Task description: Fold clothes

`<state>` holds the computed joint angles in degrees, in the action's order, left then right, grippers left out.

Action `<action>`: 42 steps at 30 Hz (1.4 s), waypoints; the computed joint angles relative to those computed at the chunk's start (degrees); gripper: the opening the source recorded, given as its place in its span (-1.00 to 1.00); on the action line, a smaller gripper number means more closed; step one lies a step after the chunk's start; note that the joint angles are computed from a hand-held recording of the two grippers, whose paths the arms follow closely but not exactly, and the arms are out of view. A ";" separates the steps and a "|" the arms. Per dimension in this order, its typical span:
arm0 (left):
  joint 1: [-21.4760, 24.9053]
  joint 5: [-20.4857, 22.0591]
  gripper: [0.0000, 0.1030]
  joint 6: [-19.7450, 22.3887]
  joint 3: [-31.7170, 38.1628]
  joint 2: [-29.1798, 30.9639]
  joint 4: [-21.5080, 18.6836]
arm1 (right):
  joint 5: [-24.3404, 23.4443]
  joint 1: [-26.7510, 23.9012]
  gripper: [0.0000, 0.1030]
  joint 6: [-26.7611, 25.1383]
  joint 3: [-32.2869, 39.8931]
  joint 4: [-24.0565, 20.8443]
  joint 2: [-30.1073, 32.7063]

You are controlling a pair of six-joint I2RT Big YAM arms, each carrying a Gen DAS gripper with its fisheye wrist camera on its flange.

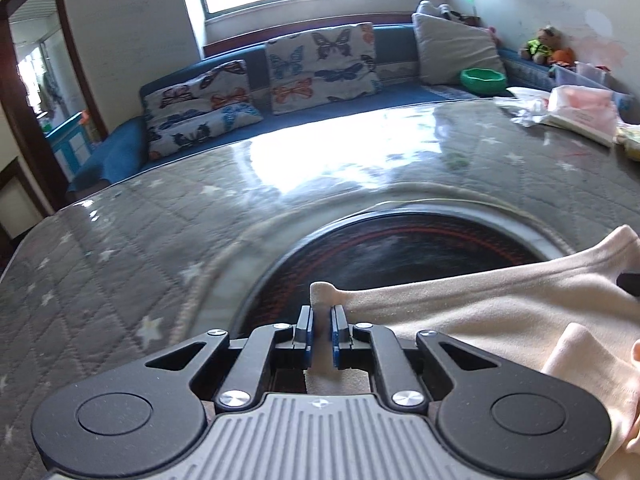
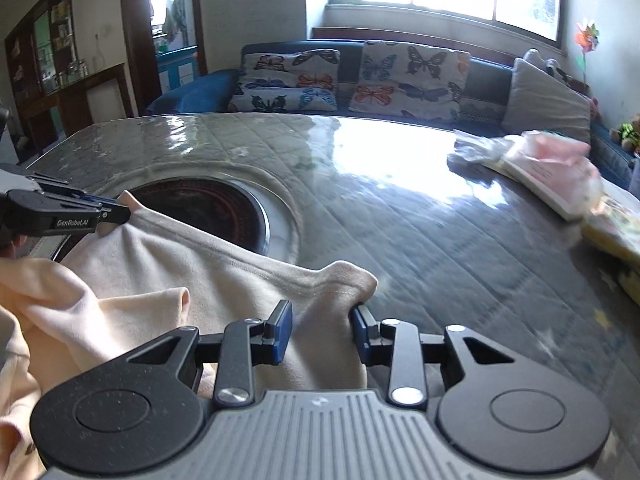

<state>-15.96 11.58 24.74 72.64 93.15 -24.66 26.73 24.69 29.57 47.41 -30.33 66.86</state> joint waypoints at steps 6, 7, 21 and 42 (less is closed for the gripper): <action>1.94 -1.44 -0.81 -0.61 1.79 1.40 -0.25 | -1.74 -1.03 -0.26 -3.87 4.07 2.17 5.66; 2.21 -1.81 -0.81 -0.70 2.21 1.72 -0.31 | -2.10 -1.21 -0.26 -4.46 4.76 2.48 6.51; 4.23 -4.62 -0.78 0.01 8.54 5.85 -1.86 | -5.62 -1.39 -0.27 -7.95 10.44 5.15 12.55; -0.05 7.19 -0.33 12.40 2.82 -1.22 -13.12 | -8.69 5.62 -0.27 -4.74 7.38 0.05 6.84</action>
